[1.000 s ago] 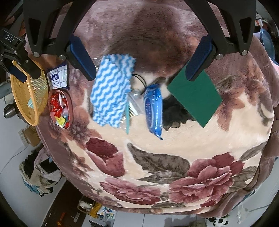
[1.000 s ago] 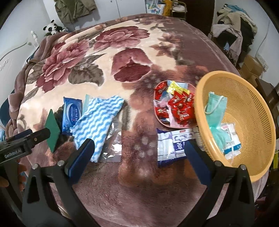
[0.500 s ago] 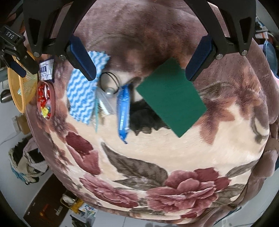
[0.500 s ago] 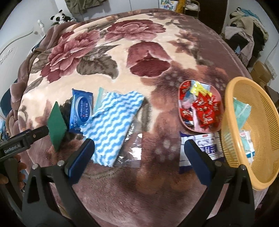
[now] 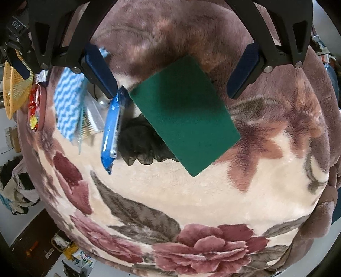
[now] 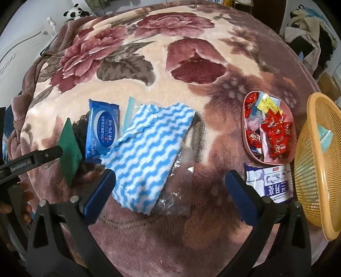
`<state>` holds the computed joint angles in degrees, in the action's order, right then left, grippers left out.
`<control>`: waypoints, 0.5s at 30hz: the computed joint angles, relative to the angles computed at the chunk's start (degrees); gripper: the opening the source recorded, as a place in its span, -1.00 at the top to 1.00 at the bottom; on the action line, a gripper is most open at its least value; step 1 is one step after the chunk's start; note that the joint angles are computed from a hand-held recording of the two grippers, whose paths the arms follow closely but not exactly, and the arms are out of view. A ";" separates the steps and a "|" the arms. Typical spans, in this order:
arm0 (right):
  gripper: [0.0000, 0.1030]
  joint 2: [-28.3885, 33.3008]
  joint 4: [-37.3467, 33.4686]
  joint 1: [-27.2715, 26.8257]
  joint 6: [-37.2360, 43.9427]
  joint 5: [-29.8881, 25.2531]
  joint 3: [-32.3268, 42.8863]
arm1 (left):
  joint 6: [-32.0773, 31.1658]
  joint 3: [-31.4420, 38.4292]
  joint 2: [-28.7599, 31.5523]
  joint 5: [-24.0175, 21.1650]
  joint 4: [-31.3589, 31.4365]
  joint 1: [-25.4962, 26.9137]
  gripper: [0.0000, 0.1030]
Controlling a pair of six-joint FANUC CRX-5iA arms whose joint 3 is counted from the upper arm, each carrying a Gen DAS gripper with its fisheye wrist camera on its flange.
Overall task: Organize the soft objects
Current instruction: 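Grasp the green scouring pad with the left tool while the right tool grasps the blue wipes pack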
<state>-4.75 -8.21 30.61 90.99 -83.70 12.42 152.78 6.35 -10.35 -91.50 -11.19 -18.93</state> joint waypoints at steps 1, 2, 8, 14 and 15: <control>-1.00 0.33 -0.05 -0.09 0.04 0.08 0.07 | -0.31 -0.18 0.37 0.06 0.33 0.47 -0.99; -1.00 0.58 -0.09 -0.17 0.03 0.14 0.15 | -0.48 -0.22 0.69 -0.08 0.47 0.79 -0.99; -1.00 2.48 -1.20 -1.16 0.29 0.13 0.91 | -1.51 0.34 3.95 -0.93 1.23 2.34 -0.99; -1.00 3.50 -2.12 -2.00 0.55 -0.05 1.12 | -3.96 3.01 8.64 -4.07 1.74 2.81 -0.99; -1.00 3.63 -2.18 -2.11 0.53 -0.08 1.15 | -4.26 3.11 8.98 -4.61 1.82 2.81 -0.99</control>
<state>-1.12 -10.39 28.50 91.52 -83.78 13.56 148.52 9.46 -1.38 -96.11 -9.37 -16.12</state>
